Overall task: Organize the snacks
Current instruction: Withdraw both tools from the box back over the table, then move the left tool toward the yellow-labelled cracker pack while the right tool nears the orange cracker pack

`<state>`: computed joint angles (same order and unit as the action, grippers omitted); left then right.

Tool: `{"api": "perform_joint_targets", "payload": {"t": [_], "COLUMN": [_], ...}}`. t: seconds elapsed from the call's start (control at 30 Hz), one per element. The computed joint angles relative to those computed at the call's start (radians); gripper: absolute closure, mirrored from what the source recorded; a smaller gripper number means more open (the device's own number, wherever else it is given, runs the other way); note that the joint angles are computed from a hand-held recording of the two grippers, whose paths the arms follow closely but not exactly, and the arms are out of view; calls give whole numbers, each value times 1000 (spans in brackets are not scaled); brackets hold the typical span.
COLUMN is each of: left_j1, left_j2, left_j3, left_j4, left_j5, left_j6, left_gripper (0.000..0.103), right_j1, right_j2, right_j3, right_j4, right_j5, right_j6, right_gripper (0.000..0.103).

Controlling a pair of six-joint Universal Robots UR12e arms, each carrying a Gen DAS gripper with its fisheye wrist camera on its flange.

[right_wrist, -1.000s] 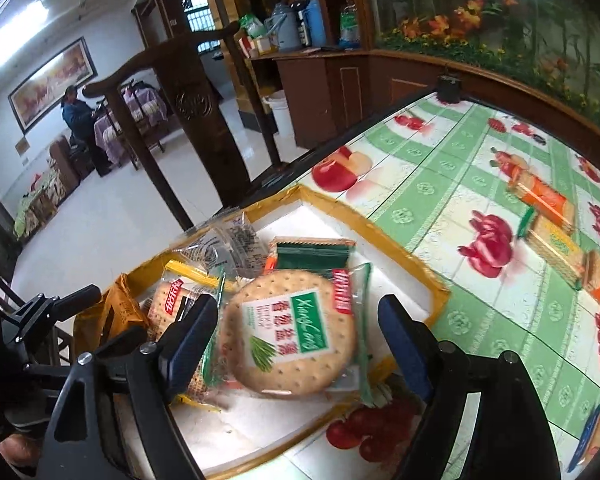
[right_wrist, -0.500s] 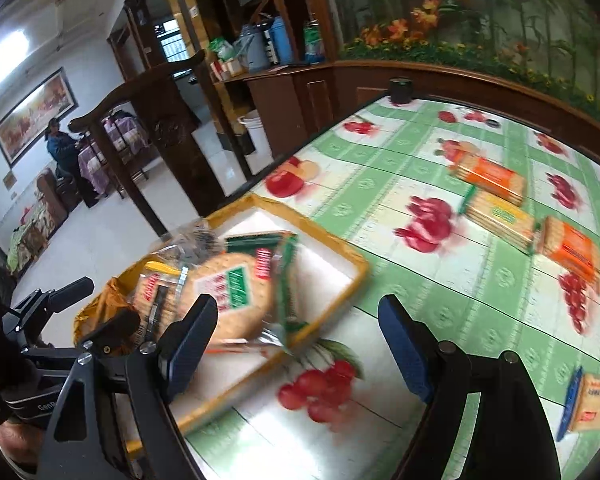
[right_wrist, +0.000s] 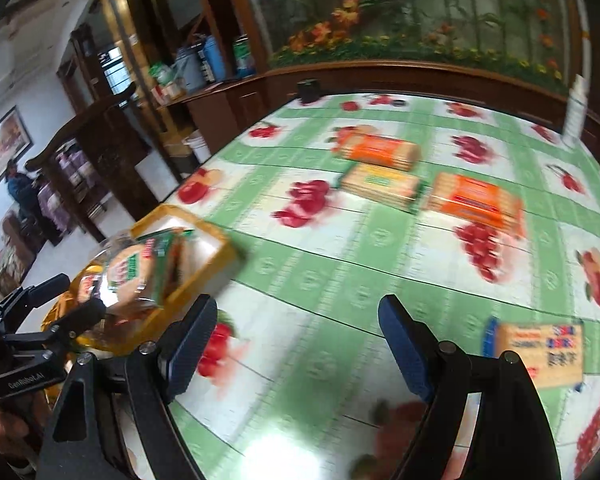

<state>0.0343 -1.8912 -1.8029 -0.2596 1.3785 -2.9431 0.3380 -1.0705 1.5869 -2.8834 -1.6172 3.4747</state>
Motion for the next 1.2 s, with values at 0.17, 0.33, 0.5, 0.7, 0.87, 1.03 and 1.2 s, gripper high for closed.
{"api": "perform_joint_targets", "payload": {"t": [0.17,0.33,0.5,0.7,0.87,1.03,1.2], "left_j1": [-27,-55,-71,-66,-50,-43,-47], "left_j2": [-8,-26,-33,-40,-50,-62,-73], "left_j3": [26,67,78,93,113,131,156], "left_j4": [-34,-95,-114,-134,-154,-175,-206], "left_j5": [-29,-48,-42,-30,-27,-24,-29], "left_j6": [17,24,33,39,6,-12,-14], "left_gripper": [13,13,13,13,13,13,13], "right_j1": [-21,-43,-64,-71,-71,-81,-95], "right_j2": [-29,-47,-26,67,155,219,238], "right_j3": [47,71,30,-134,-285,-386,-412], "right_j4": [-6,-7,-13,111,240,376,426], "right_j5": [-30,-33,-11,-30,-44,-44,4], "right_j6": [35,55,36,-116,-317,-383,-349], "right_gripper": [19,19,19,19,18,18,18]}}
